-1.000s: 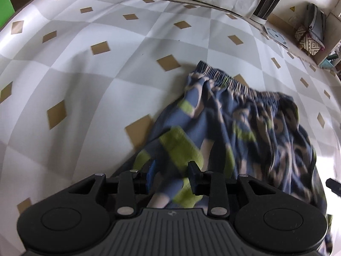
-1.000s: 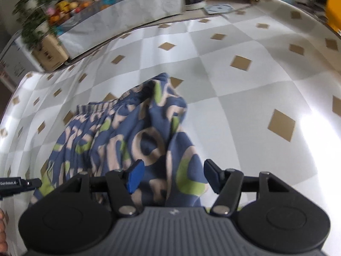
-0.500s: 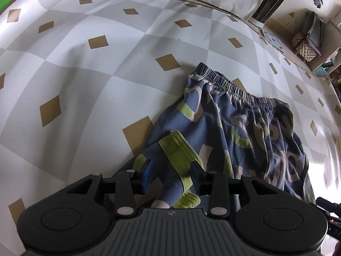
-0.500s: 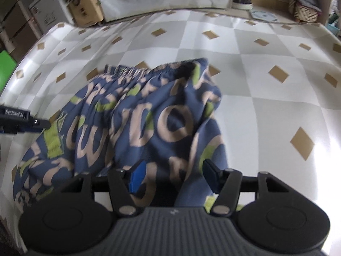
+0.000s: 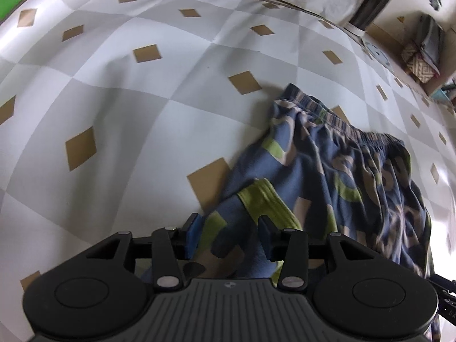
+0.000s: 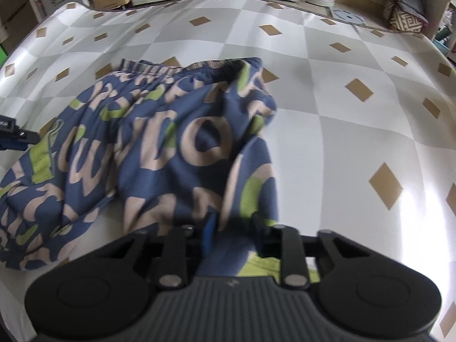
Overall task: Fold clothes
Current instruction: 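Hold the waistband with both grippers and drag it to straighten the pants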
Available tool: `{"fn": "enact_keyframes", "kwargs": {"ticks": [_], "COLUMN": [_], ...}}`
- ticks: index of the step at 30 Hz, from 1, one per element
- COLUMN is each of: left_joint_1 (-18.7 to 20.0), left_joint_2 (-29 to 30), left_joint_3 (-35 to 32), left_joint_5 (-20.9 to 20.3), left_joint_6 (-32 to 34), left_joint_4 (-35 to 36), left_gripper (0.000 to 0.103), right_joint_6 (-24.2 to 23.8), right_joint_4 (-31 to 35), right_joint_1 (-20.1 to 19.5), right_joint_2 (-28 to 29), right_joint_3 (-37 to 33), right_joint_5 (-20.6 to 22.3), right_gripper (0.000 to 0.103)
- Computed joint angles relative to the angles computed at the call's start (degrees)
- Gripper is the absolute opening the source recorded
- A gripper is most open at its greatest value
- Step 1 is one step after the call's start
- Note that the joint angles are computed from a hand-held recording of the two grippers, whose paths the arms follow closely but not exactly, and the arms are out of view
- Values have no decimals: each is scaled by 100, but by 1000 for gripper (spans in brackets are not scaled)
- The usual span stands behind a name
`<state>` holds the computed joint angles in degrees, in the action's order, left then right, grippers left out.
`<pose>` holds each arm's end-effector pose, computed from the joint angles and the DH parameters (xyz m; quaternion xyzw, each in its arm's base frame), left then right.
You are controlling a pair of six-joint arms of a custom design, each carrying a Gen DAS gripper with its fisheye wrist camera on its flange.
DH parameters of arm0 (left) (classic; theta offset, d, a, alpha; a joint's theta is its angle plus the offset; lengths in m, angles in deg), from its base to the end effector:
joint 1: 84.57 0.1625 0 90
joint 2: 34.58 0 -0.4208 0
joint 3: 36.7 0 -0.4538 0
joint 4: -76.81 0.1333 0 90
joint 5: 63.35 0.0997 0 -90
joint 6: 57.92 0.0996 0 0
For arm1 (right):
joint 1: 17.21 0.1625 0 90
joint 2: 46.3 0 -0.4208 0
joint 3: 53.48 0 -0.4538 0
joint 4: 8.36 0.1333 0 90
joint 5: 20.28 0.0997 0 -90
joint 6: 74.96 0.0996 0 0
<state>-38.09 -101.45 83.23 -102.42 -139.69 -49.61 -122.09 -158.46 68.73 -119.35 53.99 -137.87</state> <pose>-0.2023 -0.5189 0.0981 -0.2339 0.8644 -0.3178 0.3115 0.0427 -0.6297 0.2722 0.2983 -0.9002 0.0942 0.3029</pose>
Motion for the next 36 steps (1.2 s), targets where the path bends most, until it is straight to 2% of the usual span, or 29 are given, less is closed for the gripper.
{"fn": "enact_keyframes", "kwargs": {"ticks": [5, 9, 10, 11, 13, 14, 16, 19, 22, 24, 27, 28, 31, 33, 36], "left_joint_1": [90, 85, 84, 79, 77, 76, 68, 42, 30, 38, 42, 39, 33, 28, 13], "left_joint_2": [68, 110, 122, 136, 145, 151, 169, 210, 246, 255, 297, 317, 357, 374, 463], "left_joint_3": [-65, -114, -131, -159, -179, -188, -215, -265, -306, -297, -314, -332, -388, -423, -567], "left_joint_5": [-101, -84, -82, -79, -90, -103, -114, -95, -87, -131, -189, -189, -168, -161, -110], "left_joint_6": [-129, -142, -146, -177, -184, -187, -192, -166, -130, -54, 79, 108, 98, 67, -24], "left_joint_4": [219, 340, 382, 454, 454, 446, 469, 562, 639, 547, 495, 528, 694, 819, 1287], "left_gripper": [43, 44, 44, 45, 46, 46, 46, 47, 48, 48, 48, 48, 48, 48, 48], "right_joint_6": [96, 140, 242, 422, 702, 680, 406, 154, -40, -205, -515, -534, -296, -127, -125], "right_joint_4": [-214, -749, -817, -707, -200, -84, -49, 163, 343, 241, -123, -236, -301, -366, -668], "right_joint_1": [-44, -46, -60, -98, -200, -208, -167, -119, -64, -14, 34, 41, -6, -44, -72], "right_joint_2": [65, 192, 202, 160, -8, -47, -61, -68, -66, -42, 52, 84, 122, 150, 233], "right_joint_3": [-70, -149, -182, -224, -276, -268, -201, -149, -94, -7, 103, 114, 23, -47, -83], "right_joint_5": [-58, -346, -381, -255, 280, 422, 470, 503, 417, 253, -85, -174, -189, -229, -445], "right_gripper": [11, 11, 15, 16, 18, 20, 28, 34, 41, 41, 37, 31, 21, 18, 18]}}
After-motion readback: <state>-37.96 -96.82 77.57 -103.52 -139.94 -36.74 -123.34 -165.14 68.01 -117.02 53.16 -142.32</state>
